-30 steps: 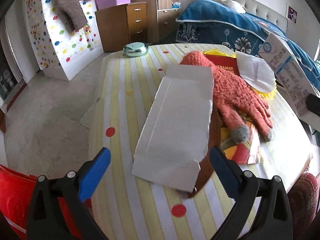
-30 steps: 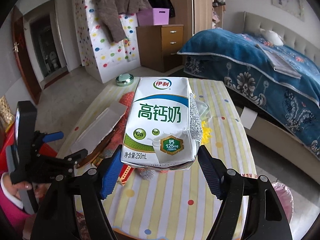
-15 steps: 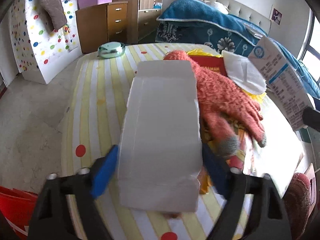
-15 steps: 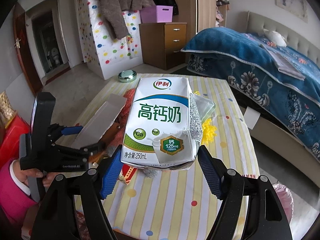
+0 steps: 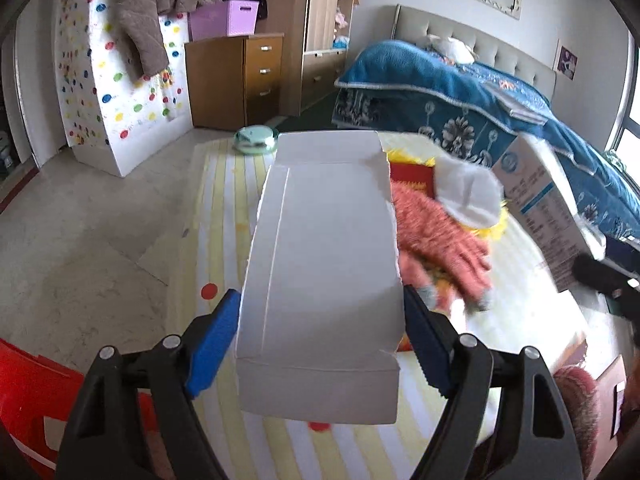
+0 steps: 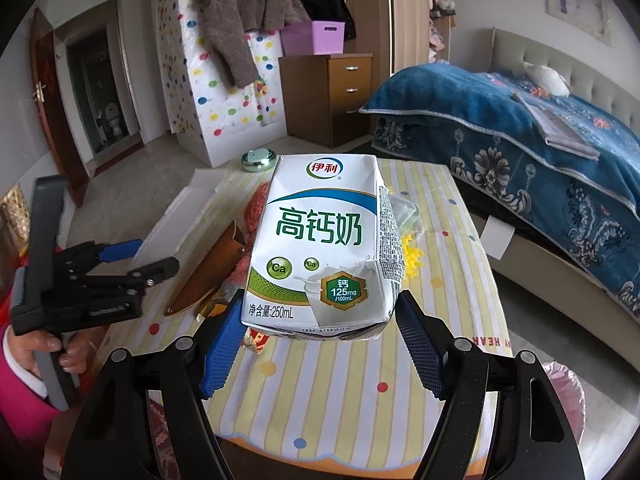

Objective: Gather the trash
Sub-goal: 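Lift the carton and paper box and carry both toward the pink bin, then open both tools over the pink bin to drop the carton and box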

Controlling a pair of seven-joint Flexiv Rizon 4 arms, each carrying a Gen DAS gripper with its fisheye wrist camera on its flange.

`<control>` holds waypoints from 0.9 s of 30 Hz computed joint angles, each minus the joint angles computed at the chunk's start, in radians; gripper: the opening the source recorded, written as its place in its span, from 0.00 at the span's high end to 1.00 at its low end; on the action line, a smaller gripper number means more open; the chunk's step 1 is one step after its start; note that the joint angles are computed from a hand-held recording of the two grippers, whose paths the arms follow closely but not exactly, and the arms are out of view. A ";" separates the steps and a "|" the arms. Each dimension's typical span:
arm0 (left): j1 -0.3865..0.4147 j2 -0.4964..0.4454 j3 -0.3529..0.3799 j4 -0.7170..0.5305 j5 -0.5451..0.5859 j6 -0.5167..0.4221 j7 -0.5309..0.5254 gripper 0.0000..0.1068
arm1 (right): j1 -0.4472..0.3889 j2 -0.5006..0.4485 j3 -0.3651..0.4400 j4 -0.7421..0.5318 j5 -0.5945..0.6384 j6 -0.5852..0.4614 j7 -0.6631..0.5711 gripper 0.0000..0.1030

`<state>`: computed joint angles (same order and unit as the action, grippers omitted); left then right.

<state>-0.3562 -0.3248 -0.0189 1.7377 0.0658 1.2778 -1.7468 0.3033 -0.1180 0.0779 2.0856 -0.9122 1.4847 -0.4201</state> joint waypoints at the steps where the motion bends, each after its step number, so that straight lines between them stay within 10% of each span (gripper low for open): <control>1: -0.016 0.011 0.008 0.002 0.015 0.002 -0.020 0.27 | -0.002 0.014 -0.009 0.015 -0.027 0.006 0.025 0.29; 11: -0.111 0.024 -0.013 -0.038 0.111 0.027 -0.107 0.27 | -0.119 0.127 0.020 0.136 -0.164 0.014 0.179 0.29; 27: -0.235 -0.157 -0.122 -0.232 -0.008 0.022 0.106 0.27 | -0.388 0.386 0.104 0.415 -0.049 -0.010 0.179 0.29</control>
